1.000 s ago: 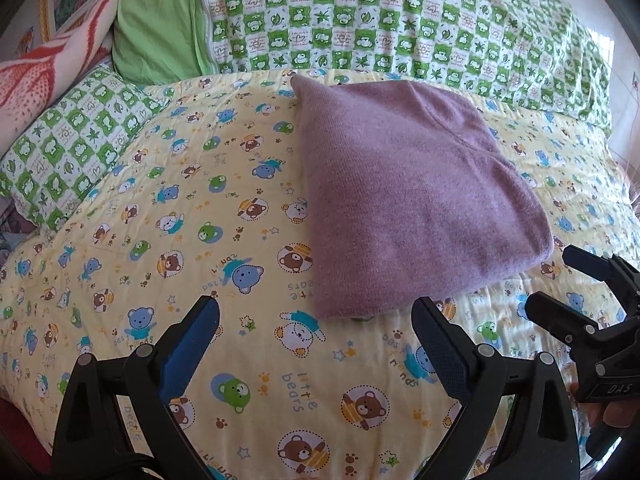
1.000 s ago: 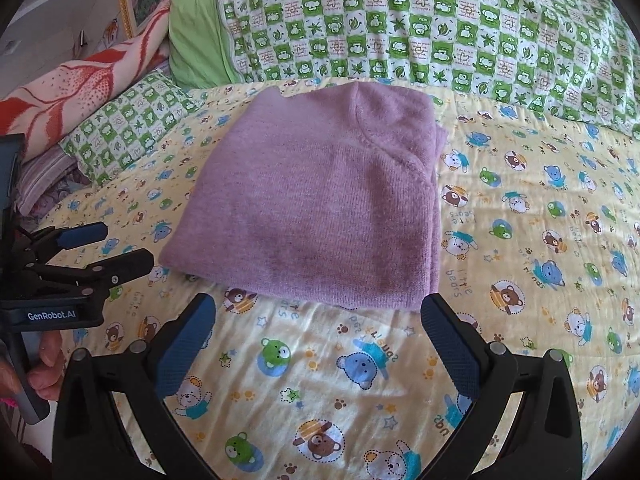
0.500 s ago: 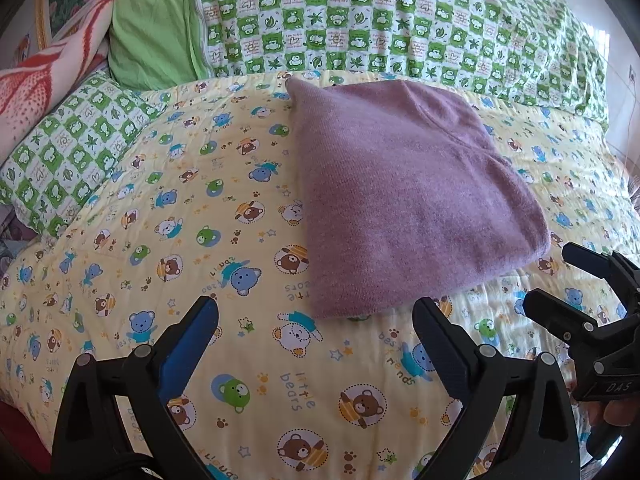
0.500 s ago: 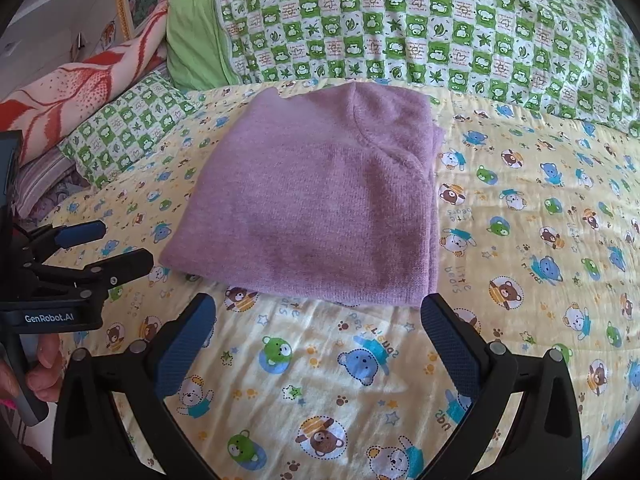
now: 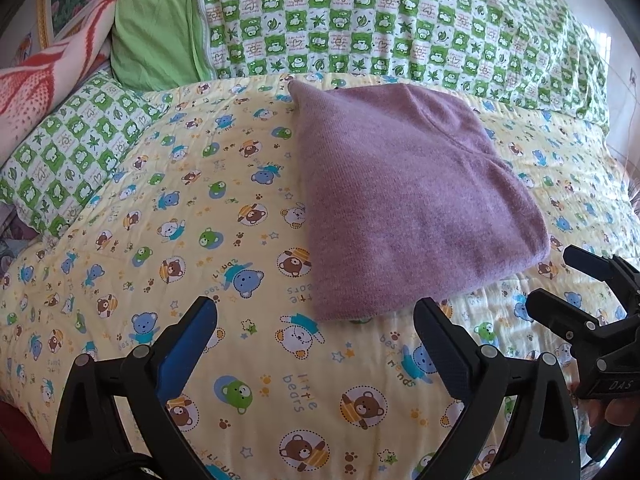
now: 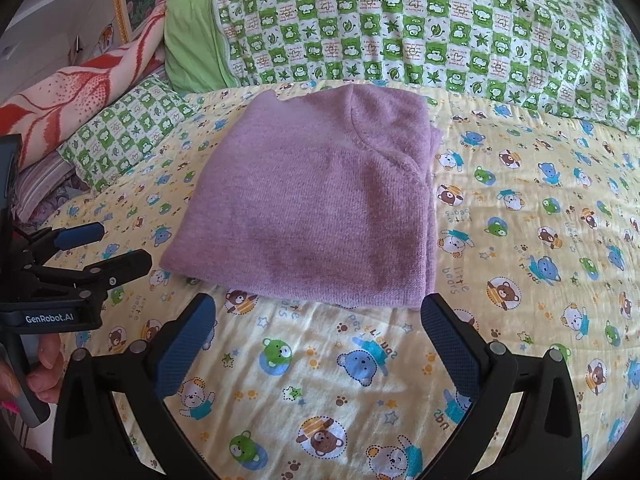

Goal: Fold small clothes

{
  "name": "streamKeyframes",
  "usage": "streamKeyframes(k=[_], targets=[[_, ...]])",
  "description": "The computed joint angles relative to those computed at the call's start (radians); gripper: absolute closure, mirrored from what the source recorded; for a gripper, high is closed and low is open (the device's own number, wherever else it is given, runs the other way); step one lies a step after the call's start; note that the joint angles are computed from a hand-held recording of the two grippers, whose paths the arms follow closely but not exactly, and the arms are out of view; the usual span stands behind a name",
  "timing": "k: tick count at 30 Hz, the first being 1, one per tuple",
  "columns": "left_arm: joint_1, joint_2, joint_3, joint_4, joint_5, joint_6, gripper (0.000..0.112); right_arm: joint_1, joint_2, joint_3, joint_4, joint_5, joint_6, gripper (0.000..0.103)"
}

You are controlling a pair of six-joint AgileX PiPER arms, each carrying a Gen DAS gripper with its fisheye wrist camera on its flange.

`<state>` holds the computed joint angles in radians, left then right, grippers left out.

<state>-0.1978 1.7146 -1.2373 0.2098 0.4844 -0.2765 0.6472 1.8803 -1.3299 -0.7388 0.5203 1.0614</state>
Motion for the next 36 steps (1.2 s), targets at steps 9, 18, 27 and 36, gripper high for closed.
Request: streamKeyframes(k=[9,18,27,36], targets=[[-0.007,-0.006,0.009,0.028,-0.006,-0.033,0.012,-0.004,-0.007,-0.002,0.006,-0.002,-0.001,0.001],[-0.005,-0.005,0.004,0.018,-0.005,-0.019,0.012,0.005,-0.011,-0.010,-0.016,0.004,0.019,0.001],[-0.009,-0.003,0.003,0.042,-0.006,-0.037,0.012,0.011,-0.016,-0.018,-0.037,0.006,0.036,0.001],[-0.010,0.003,-0.009,0.057,0.005,-0.044,0.011,0.010,-0.016,-0.022,-0.038,0.009,0.036,0.001]])
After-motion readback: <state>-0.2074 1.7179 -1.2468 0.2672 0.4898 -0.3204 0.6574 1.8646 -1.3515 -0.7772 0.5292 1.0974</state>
